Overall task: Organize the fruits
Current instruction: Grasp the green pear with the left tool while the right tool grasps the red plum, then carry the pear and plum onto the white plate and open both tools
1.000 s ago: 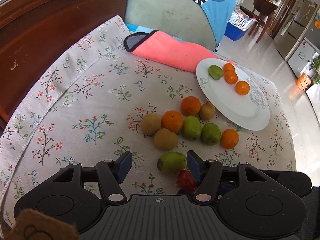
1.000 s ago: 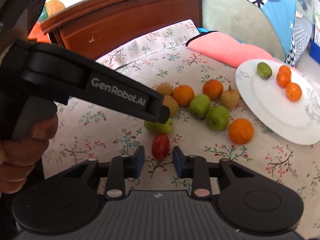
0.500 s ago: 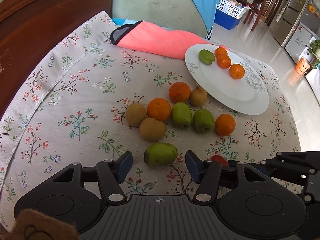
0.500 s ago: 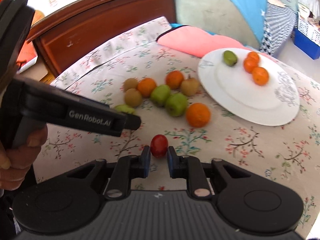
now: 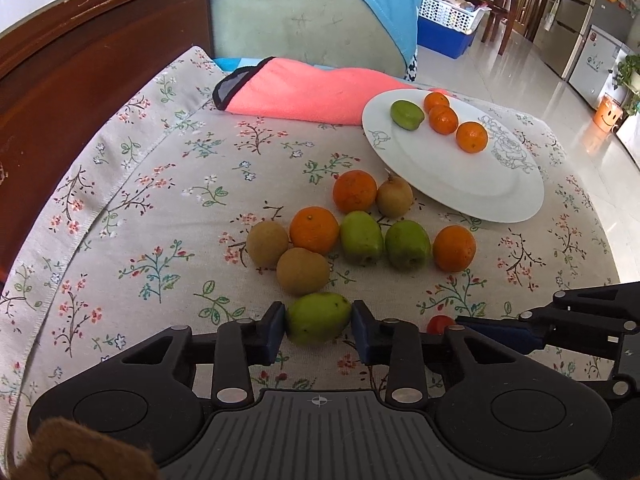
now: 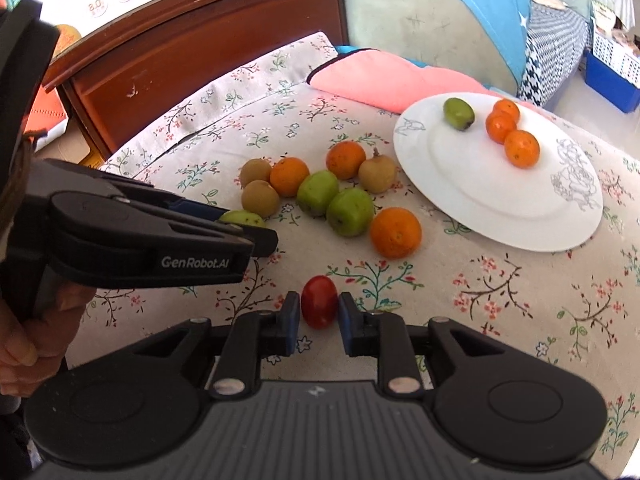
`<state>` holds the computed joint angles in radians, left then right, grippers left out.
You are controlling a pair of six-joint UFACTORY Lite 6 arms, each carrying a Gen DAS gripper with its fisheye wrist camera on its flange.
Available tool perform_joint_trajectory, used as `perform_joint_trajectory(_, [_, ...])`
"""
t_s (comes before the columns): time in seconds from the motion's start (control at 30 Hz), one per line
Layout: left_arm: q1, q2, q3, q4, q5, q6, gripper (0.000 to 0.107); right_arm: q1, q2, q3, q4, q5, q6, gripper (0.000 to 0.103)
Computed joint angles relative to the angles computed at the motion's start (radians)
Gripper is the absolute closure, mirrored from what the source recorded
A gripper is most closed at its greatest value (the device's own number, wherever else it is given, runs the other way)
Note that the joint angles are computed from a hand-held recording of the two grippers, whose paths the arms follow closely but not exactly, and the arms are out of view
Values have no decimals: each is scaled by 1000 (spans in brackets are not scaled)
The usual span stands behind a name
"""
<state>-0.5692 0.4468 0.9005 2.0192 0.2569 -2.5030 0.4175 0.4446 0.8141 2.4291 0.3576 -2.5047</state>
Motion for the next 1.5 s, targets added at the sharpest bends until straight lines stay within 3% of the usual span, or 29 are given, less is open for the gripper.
perform_joint_trajectory(0.4, [-12, -55, -2, -32, 15, 7, 74, -60, -51, 11, -148, 11, 168, 83])
perform_joint_trajectory(0.67, [-28, -57, 70, -134, 23, 108, 74, -143, -107, 25, -185, 30, 231, 83])
perform_joint_trajectory(1.0, [-73, 50, 266, -432, 50, 450, 74, -254, -109, 97, -317, 23, 382, 83])
perform_joint_trajectory(1.5, [-70, 262, 575, -815, 76, 917, 74, -363, 69, 306, -606, 20, 738, 83])
